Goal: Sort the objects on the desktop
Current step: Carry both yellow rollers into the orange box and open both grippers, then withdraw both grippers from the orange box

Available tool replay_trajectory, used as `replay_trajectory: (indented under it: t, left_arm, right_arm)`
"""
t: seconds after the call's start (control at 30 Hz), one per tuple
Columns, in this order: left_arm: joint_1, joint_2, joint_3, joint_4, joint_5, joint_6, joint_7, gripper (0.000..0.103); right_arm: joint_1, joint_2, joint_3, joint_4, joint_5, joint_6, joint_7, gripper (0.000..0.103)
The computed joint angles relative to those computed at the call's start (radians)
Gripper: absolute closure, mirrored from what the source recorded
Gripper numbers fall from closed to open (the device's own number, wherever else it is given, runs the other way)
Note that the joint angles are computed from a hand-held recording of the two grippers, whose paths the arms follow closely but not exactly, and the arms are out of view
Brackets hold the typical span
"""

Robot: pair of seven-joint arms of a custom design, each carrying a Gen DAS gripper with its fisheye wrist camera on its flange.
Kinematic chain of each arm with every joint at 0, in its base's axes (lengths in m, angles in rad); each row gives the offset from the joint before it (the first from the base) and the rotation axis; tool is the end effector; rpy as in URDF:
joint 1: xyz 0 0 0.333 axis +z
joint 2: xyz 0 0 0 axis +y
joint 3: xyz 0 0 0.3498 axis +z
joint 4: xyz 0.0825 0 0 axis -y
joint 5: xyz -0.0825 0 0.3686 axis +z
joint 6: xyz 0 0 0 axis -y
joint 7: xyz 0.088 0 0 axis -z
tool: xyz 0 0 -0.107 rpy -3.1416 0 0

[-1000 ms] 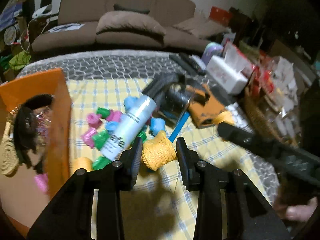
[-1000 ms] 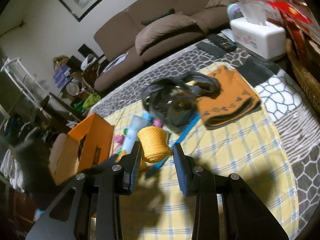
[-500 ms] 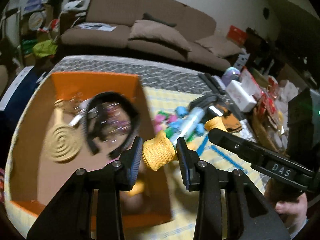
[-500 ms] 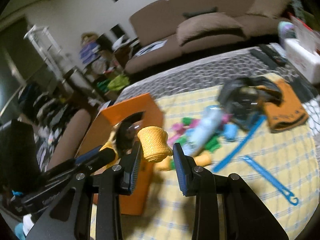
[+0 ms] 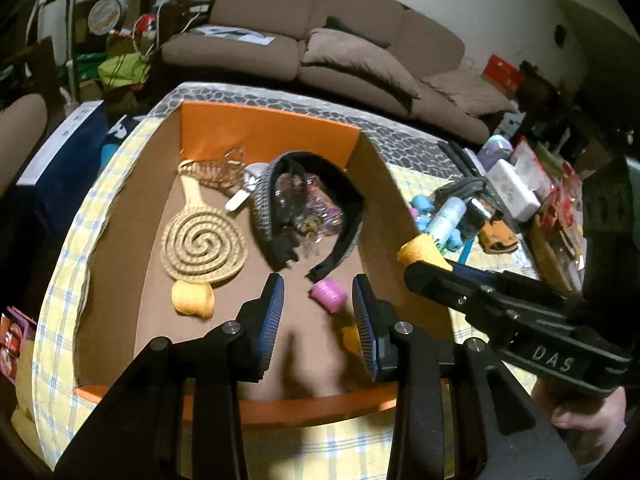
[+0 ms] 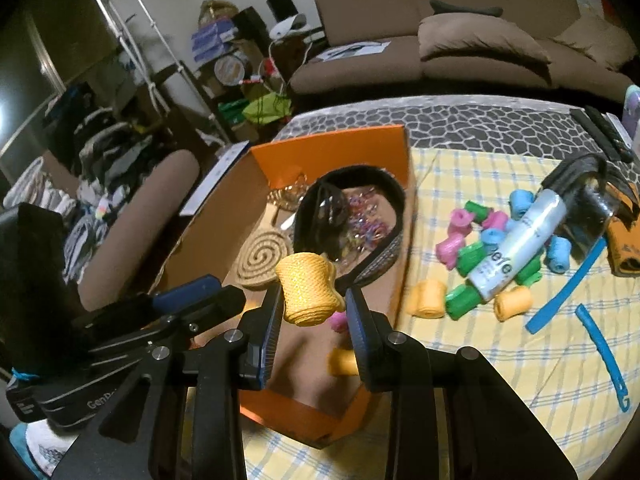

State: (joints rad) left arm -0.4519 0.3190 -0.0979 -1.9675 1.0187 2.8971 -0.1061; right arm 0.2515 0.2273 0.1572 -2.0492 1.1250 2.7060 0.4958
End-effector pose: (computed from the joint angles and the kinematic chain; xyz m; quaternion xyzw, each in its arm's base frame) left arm 0.5180 -0.3707 0.4036 -0.7267 0.5836 -0.3327 0.1434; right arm 0.5693 0.2071 0.4038 -0.8001 0.4640 -0.0095 0.3800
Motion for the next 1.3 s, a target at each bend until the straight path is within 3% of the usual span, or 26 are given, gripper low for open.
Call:
replay_trajectory:
  t: [0.2,0.33,0.5,0.7,0.87,0.97,1.03,1.3]
  left_arm:
    - [0.014,-0.017,-0.004,-0.033,-0.019,0.005,-0.001,0.067]
    - [0.017,-0.019,-0.014,-0.032,-0.039,-0.020,0.025,0.047]
    - [0.018,-0.030,-0.007,-0.042,-0.029,-0.024,-0.002,0.031]
    - [0.026,-0.029,-0.019,-0.037,-0.034,-0.042,0.012,0.021]
    - [0.023,-0.024,-0.025,-0.024,-0.044,-0.068,0.037,0.021]
    - [0.018,-0.023,-0.025,-0.019,-0.040,-0.083,0.037,0.016]
    - [0.017,-0.022,-0.025,-0.014,-0.037,-0.094,0.039,0.007]
    - [0.011,-0.012,-0.033,0.002,-0.033,-0.122,0.055,0.007]
  right_arm:
    - [0.045,0.026,-0.002,-0.016,-0.149,0.079,0.085,0.069]
    - [0.051,0.033,0.014,-0.032,-0.210,0.132,0.102,0.065]
    - [0.024,0.032,0.044,-0.034,-0.175,0.171,0.073,0.047]
    - [0.000,0.013,0.068,-0.038,-0.046,0.224,-0.013,0.029]
    - [0.001,0.002,0.075,-0.041,0.046,0.284,-0.106,0.019]
    - [0.013,0.006,0.059,-0.041,0.025,0.292,-0.093,0.016]
    - [0.016,0.009,0.054,-0.044,0.006,0.298,-0.082,0.014]
    - [0.005,0.016,0.057,-0.059,-0.068,0.327,-0.022,0.005]
